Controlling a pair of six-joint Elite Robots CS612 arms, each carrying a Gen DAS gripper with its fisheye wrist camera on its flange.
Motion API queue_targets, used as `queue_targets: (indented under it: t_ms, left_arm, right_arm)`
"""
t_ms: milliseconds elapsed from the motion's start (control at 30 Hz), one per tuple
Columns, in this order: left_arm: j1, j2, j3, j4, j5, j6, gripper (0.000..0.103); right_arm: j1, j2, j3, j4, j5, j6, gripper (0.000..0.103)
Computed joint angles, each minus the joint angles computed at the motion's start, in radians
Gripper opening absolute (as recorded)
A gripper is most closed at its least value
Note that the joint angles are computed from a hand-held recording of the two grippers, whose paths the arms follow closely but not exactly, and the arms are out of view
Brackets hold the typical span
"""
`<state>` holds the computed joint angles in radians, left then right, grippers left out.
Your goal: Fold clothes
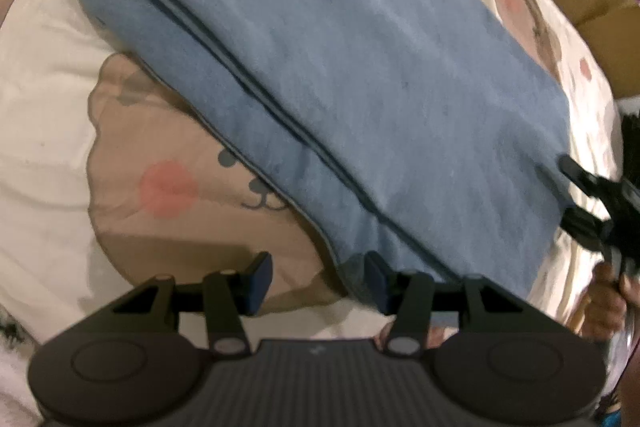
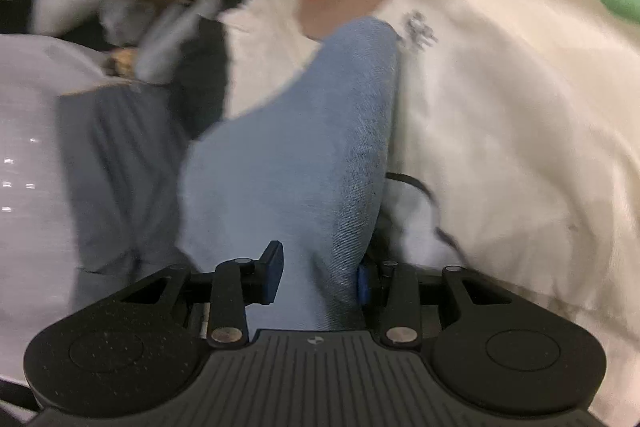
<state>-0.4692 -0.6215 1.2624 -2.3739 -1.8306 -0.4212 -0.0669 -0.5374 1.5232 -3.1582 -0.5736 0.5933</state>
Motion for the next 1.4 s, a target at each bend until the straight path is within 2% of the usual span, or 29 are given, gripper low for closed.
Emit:
queue_targets:
  t_ms: [67, 267, 433, 467, 533, 633, 767, 867, 1000, 1233, 1400]
  left_arm:
    - [0.0, 0.003, -0.004, -0.002, 0.001, -0.004, 0.054]
    - [-0.008, -0.001, -0.006, 0.009, 0.001, -0.024, 0.054]
    - [-0.012, 0.008, -0.031, 0.04, 0.0, -0.018, 0.054]
    - [-0.012, 0.009, -0.035, 0.046, 0.004, -0.016, 0.054]
    - [-0.014, 0.012, -0.043, 0.047, 0.009, -0.016, 0.054]
    - [-0.018, 0.009, -0.042, 0.04, 0.02, -0.019, 0.054]
    - [-0.018, -0.005, -0.029, 0.02, 0.016, -0.017, 0.054]
    - [-0.018, -0.011, -0.028, 0.021, 0.014, -0.007, 0.054]
    - [-0.017, -0.019, -0.024, 0.024, 0.013, 0.013, 0.054]
    - [-0.011, -0.035, -0.025, 0.02, 0.0, 0.033, 0.054]
    - [-0.017, -0.033, -0.048, 0.036, -0.004, 0.132, 0.054]
  right_arm:
    - [-0.005, 0.008, -0.004, -0.071, 0.034, 0.049, 0.039]
    - [0.008, 0.027, -0.032, -0.013, 0.014, 0.043, 0.04]
    - [0.02, 0.043, -0.056, 0.051, 0.031, 0.02, 0.039]
    - [0.022, 0.043, -0.057, 0.058, 0.03, 0.019, 0.037]
    - [0.023, 0.038, -0.058, 0.104, 0.017, 0.01, 0.008]
    - [0.016, 0.039, -0.05, 0.091, 0.025, 0.035, 0.006]
    - [0.01, 0.023, -0.052, 0.129, 0.045, 0.046, 0.005]
    - [0.003, 0.014, -0.061, 0.13, 0.039, 0.034, 0.005]
    - [-0.007, 0.002, -0.071, 0.149, 0.032, -0.006, 0.005]
    - [-0.049, -0.027, -0.08, 0.239, 0.002, -0.113, 0.005]
    - [-0.079, -0.047, -0.092, 0.302, -0.033, -0.204, 0.005]
